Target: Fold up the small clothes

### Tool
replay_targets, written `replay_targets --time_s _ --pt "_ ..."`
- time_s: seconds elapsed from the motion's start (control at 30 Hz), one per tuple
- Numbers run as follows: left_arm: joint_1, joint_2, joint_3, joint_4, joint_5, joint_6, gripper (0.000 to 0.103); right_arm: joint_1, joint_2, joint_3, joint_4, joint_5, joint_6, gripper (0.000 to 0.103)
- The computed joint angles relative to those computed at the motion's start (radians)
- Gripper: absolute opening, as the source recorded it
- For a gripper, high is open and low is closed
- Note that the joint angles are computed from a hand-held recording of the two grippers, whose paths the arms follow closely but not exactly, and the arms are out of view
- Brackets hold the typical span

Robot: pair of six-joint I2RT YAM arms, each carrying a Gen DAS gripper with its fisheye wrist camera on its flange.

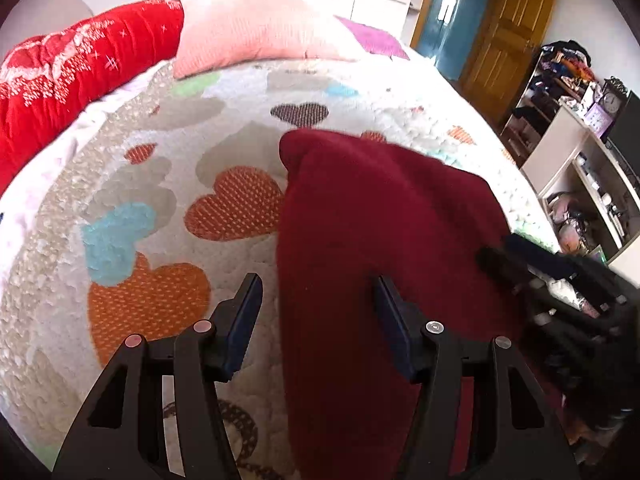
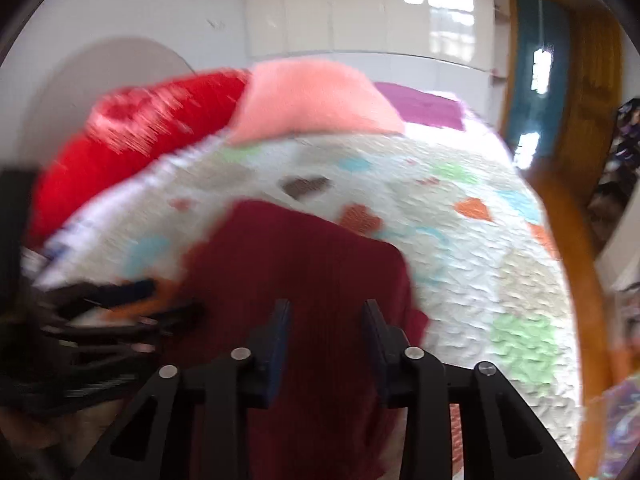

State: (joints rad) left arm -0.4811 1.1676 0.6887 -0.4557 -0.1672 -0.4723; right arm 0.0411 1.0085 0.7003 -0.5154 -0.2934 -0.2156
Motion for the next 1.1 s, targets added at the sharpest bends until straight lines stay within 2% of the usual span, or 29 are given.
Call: replay_targets --time_s 0.07,0.17,0.23,0.3,0.43,0.57,0.63,0.73,0.83,0.97,1.07,1.1 --pt "-0.003 0.019 -0.009 0.030 -0.007 0.001 0.071 -0.040 0.081 -0.029 0.050 -0.019 -0.017 0.032" --pt "-0.025 0.044 -0.010 0.055 -0.034 0.002 0.073 -0.142 0.109 -0.078 0.122 -0.130 -0.044 0.031" --pt "-0.026 0.057 -0.005 0.064 -0.044 0.003 0.073 -0.149 0.119 -0.060 0.101 -0.136 -0.050 0.031" --pt "-0.041 0.055 -0.002 0.058 -0.071 -0.002 0.073 -0.158 0.111 -0.034 0.051 -0.140 -0.052 0.031" --pt "-0.041 0.047 -0.011 0.063 -0.077 -0.005 0.073 -0.237 0.023 0.008 -0.116 -0.251 -0.084 0.031" --pt "-0.054 0.046 -0.008 0.055 -0.097 -0.014 0.073 -0.306 -0.103 0.007 -0.282 -0.345 -0.173 0.032" --pt "-0.065 0.043 -0.007 0.051 -0.113 -0.018 0.073 -0.314 -0.169 -0.028 -0.318 -0.334 -0.221 0.032" --pt "-0.081 0.034 -0.007 0.038 -0.118 -0.032 0.073 -0.234 -0.241 -0.154 -0.202 -0.121 -0.205 0.033" --pt "-0.110 0.006 -0.016 0.022 -0.145 -0.038 0.073 -0.346 -0.185 -0.169 -0.210 -0.254 -0.216 0.034" --pt "-0.155 -0.041 -0.019 -0.021 -0.203 -0.060 0.073 -0.376 -0.217 -0.128 -0.296 -0.295 -0.248 0.034" --pt "-0.196 -0.086 -0.031 -0.049 -0.272 -0.091 0.073 -0.413 -0.289 -0.102 -0.364 -0.336 -0.272 0.038" --pt "-0.200 -0.093 -0.030 -0.059 -0.276 -0.097 0.073 -0.418 -0.322 -0.097 -0.377 -0.342 -0.261 0.044"
